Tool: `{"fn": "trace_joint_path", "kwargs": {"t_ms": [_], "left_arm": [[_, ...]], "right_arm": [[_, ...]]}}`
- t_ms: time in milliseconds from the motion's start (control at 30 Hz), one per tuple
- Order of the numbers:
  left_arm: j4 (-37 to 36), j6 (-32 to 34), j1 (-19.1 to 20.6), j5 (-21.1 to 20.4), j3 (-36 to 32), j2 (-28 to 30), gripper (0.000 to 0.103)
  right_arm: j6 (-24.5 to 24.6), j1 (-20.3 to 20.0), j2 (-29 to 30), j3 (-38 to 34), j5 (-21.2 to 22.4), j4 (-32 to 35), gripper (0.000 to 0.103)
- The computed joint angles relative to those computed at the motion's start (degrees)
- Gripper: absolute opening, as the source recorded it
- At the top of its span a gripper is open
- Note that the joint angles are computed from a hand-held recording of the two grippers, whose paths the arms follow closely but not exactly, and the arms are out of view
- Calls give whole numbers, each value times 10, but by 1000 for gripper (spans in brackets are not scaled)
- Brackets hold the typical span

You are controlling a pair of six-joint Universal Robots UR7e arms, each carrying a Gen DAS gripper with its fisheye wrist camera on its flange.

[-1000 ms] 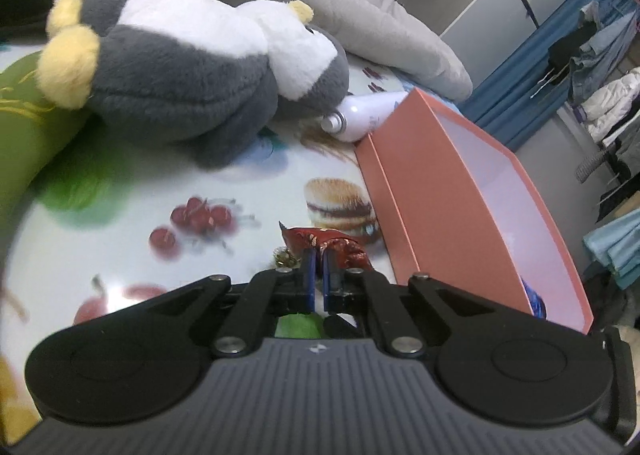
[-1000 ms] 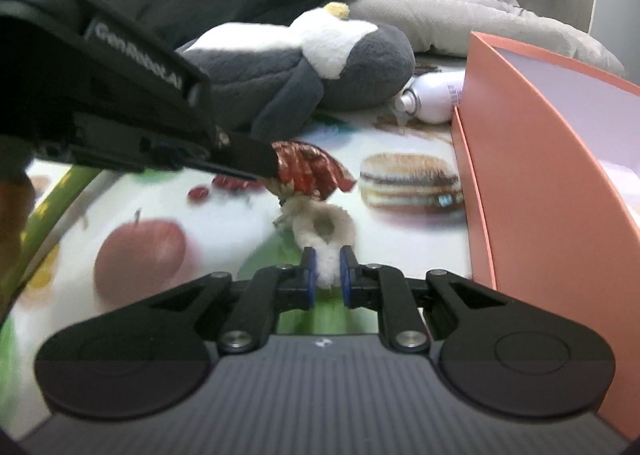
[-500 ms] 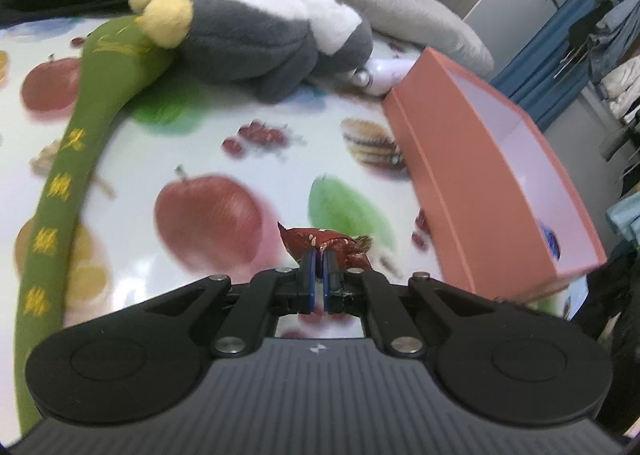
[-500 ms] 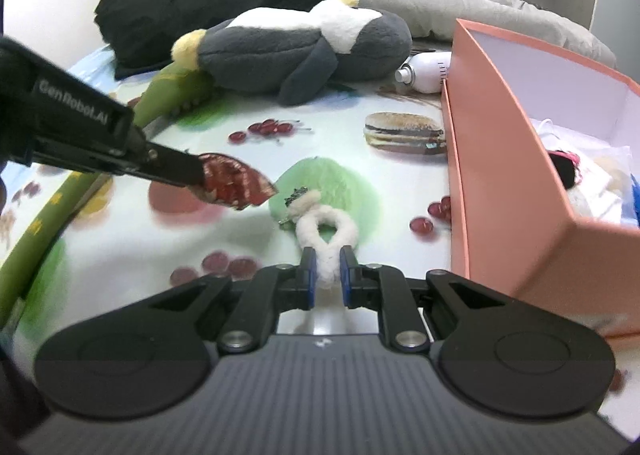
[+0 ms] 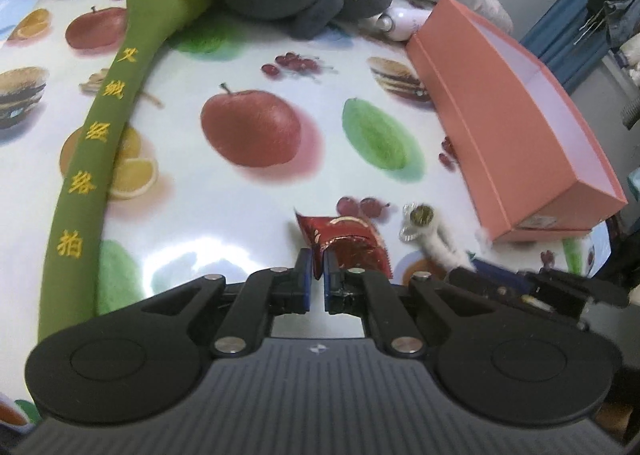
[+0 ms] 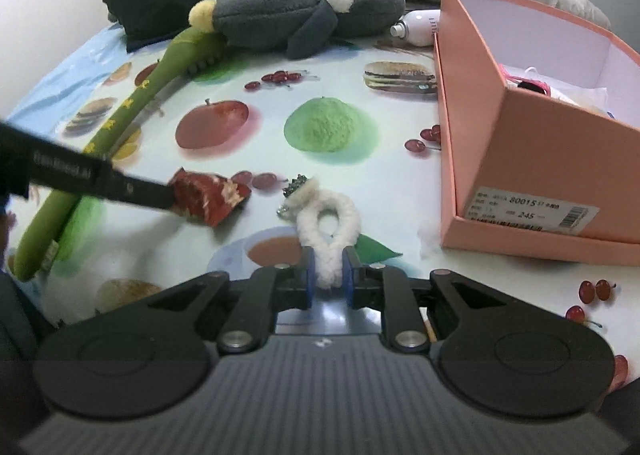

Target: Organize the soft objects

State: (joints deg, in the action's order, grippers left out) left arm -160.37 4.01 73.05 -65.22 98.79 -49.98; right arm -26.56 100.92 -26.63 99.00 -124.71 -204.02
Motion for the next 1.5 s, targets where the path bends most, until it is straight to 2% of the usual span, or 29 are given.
{"fn": "trace_joint_path", "kwargs": {"t_ms": [33,67,100,133,167,400,600,767,933,1233,1333,1400,1500], "left_arm": [[7,-1,1,0,0,-2,7],[12,-2,2,-1,-1,-4,13],[18,-6,3,-1,-2,-5,26],[22,-9,3,-1,-3,-7,35],[18,-8,3,1,-1,-9,48],[22,5,-1,-22,-13,-10,66],[35,19,-9,-21,-31,9,67],[40,16,-13,-5,-49,26,69],[51,4,-11,-4,-64,37,70],[17,29,-24,41,-56,52,68],[4,43,-29,64,-51,57,57],[-4,44,-29,65,-48,57,53],[-14,51,-33,70,-41,56,49]], "right_arm": [[2,0,1,-3,3,1,29],[2,1,2,-4,8,-2,38],[0,1,4,-7,11,-5,43],[-2,1,6,-9,11,-9,50],[-5,2,9,-12,10,-13,51],[-21,-2,29,-44,-7,-9,50],[-12,-9,28,-45,3,12,48],[-22,-9,27,-44,12,19,29],[-28,-7,27,-44,8,18,20],[-30,-4,28,-42,-15,-5,19],[-30,-4,25,-35,-16,-13,19],[-26,-5,21,-29,-16,-16,19],[-19,-5,16,-22,-15,-18,18]]}}
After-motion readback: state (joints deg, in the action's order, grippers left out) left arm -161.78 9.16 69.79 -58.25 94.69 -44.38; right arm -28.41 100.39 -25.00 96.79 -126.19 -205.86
